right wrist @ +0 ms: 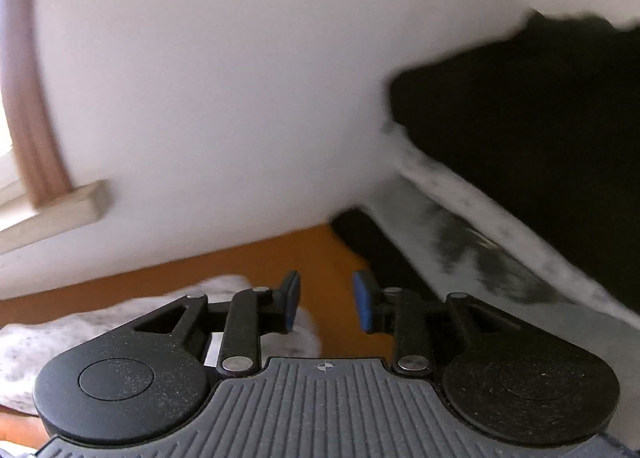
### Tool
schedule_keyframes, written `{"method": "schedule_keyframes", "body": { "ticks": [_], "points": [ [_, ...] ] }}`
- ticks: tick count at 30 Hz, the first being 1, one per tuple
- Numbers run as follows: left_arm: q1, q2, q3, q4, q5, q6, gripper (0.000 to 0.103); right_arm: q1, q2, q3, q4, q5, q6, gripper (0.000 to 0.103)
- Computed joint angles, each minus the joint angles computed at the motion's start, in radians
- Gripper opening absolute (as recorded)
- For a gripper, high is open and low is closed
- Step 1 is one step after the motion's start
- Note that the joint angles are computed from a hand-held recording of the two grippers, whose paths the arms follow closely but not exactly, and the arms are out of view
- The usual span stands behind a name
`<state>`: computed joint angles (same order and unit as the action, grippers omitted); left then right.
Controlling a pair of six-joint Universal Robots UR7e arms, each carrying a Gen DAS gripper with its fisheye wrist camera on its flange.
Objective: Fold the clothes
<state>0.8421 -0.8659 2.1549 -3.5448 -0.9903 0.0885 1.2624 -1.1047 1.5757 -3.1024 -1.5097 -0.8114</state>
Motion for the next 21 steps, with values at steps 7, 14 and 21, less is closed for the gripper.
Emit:
{"method": "schedule_keyframes", "body": {
  "ticks": [7,14,21],
  "points": [
    [0.004,-0.001,-0.017,0.055,0.014,-0.026,0.004,0.036,0.003,0.069,-0.057,-0.02,-0.017,0.045],
    [0.004,0.0,-0.024,0.082,0.026,-0.035,0.004,-0.01,-0.035,0.086,0.017,-0.006,0.065,0.045],
    [0.001,0.004,-0.027,0.09,0.039,-0.036,0.007,-0.035,-0.103,0.151,0.084,0.052,0.116,0.045]
  ]
}}
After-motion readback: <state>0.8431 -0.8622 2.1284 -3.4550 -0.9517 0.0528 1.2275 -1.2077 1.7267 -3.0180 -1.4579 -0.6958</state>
